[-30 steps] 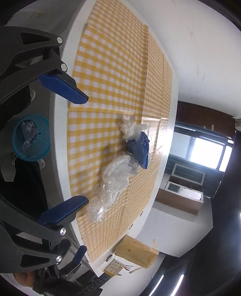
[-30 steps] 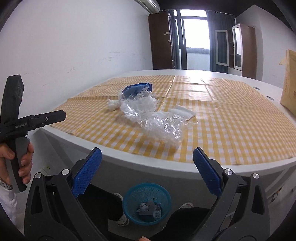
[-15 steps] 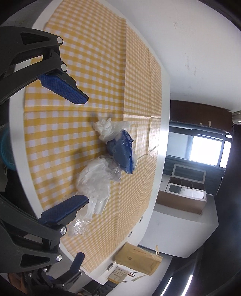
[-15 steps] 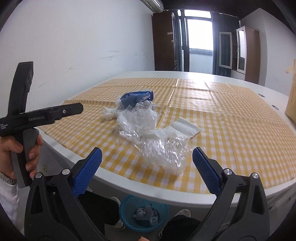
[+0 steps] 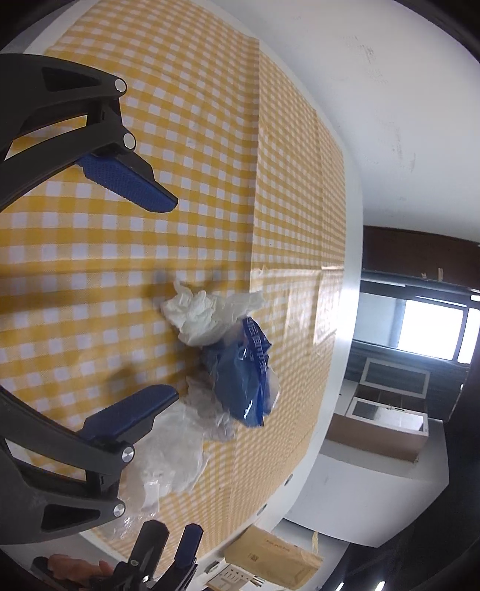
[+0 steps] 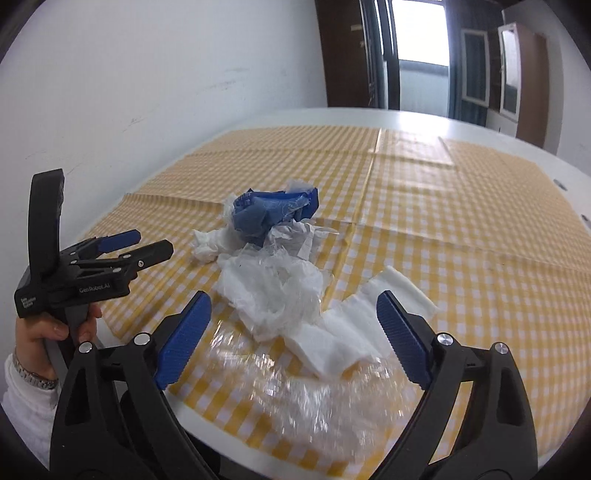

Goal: Collect trash
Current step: 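Grasp the white tissue with the left tool while the right tool grasps clear plastic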

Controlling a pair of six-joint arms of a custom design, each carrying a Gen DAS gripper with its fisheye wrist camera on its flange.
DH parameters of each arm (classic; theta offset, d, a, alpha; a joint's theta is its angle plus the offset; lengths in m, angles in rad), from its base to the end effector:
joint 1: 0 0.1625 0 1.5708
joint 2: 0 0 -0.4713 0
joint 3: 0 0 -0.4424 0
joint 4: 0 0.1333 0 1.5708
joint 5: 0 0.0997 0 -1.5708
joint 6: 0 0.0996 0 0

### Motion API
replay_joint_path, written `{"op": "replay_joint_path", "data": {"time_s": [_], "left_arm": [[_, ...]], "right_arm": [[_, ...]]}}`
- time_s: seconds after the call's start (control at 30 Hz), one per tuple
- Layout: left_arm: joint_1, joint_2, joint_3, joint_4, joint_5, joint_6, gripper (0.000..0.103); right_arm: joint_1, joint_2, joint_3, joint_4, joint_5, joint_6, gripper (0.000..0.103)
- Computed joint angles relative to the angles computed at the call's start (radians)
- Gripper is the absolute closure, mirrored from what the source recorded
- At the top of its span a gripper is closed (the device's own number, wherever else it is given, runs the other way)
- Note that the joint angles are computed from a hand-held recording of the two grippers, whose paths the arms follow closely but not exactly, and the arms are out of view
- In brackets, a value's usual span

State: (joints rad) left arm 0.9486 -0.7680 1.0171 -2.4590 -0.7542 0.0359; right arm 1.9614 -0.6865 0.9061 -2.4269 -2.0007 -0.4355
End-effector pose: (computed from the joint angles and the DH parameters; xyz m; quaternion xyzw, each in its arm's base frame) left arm -0.3505 -0.8420 0.3856 0.1635 0.8649 -0.3849 0.2776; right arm 0.4391 -0.8253 0.3513 0.3113 -0.8767 0.3011 0.2094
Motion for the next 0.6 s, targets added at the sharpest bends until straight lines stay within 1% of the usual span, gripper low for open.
{"op": "replay_joint_path", "data": {"time_s": [0.03,0.1,0.2,0.27,0.33,0.37,0.43,0.47,0.5,0.53,0.57,0.6], "left_arm": [[0.004,0.011,-0.019,0.015,0.002,-0.007,0.013],[0.013,0.037,-0.063,0.059,0.001,-0.028,0.015],[0.020,0.061,-0.106,0.111,-0.003,-0.037,0.015],[0.022,0.075,-0.128,0.138,0.005,-0.035,0.015],[0.026,0.091,-0.154,0.168,0.013,-0.027,0.015],[0.028,0.099,-0.167,0.182,0.015,-0.028,0.015],[0.031,0.115,-0.198,0.221,0.009,-0.040,0.023],[0.032,0.122,-0.214,0.244,0.004,-0.047,0.025],[0.033,0.129,-0.228,0.266,0.001,-0.052,0.029],[0.033,0.135,-0.242,0.284,-0.001,-0.054,0.036],[0.034,0.139,-0.251,0.301,-0.001,-0.059,0.042],[0.034,0.140,-0.255,0.307,-0.001,-0.063,0.058]], "right_arm": [[-0.002,0.019,-0.034,0.030,-0.006,0.011,0.026],[-0.007,0.053,-0.098,0.089,-0.010,0.033,0.031],[-0.016,0.098,-0.185,0.188,-0.004,0.065,0.038],[-0.019,0.116,-0.217,0.230,0.005,0.072,0.041],[-0.021,0.134,-0.246,0.257,0.007,0.086,0.049],[-0.022,0.141,-0.260,0.277,0.009,0.090,0.051],[-0.022,0.154,-0.281,0.300,0.003,0.094,0.063],[-0.022,0.165,-0.299,0.313,0.000,0.096,0.066],[-0.022,0.167,-0.303,0.318,-0.005,0.100,0.080],[-0.020,0.174,-0.314,0.330,-0.017,0.102,0.086],[-0.019,0.175,-0.313,0.326,-0.017,0.097,0.087],[-0.019,0.173,-0.311,0.319,-0.008,0.092,0.088]]}}
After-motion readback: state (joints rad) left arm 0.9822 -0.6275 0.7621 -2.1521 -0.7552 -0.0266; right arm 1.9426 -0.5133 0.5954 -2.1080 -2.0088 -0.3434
